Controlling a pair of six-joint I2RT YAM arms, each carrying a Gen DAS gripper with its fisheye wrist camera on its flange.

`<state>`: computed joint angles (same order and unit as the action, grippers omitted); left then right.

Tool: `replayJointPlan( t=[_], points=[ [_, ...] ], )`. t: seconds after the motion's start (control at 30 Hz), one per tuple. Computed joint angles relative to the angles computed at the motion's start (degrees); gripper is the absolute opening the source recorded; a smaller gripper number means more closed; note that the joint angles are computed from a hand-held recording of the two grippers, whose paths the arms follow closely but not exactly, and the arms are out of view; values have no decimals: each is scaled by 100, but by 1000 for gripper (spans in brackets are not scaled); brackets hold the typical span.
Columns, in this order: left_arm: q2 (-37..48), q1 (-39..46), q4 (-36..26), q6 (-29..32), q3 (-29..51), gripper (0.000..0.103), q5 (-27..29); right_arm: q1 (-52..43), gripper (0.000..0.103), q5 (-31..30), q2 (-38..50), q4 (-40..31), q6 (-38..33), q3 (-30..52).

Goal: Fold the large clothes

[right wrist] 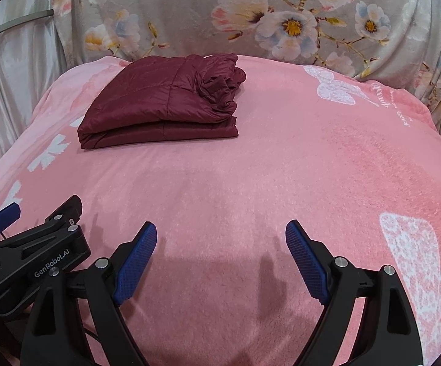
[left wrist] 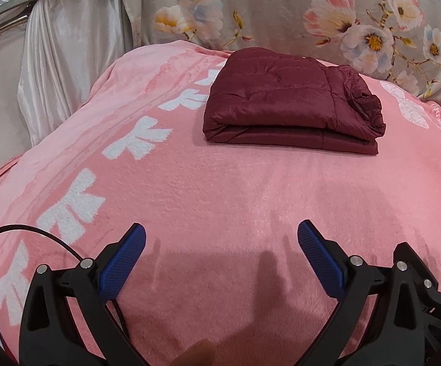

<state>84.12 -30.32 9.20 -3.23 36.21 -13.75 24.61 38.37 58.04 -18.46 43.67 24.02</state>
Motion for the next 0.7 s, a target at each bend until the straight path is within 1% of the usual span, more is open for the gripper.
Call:
replayJointPlan(
  t=[0.23,0.7],
  points=[
    [-29,-27,19,-6,-25,98,-86,16,85,23,6,-18,17,3],
    [-31,23,34,32,-25,97,-53,40,85,74,-4,-74,25,27]
  ],
)
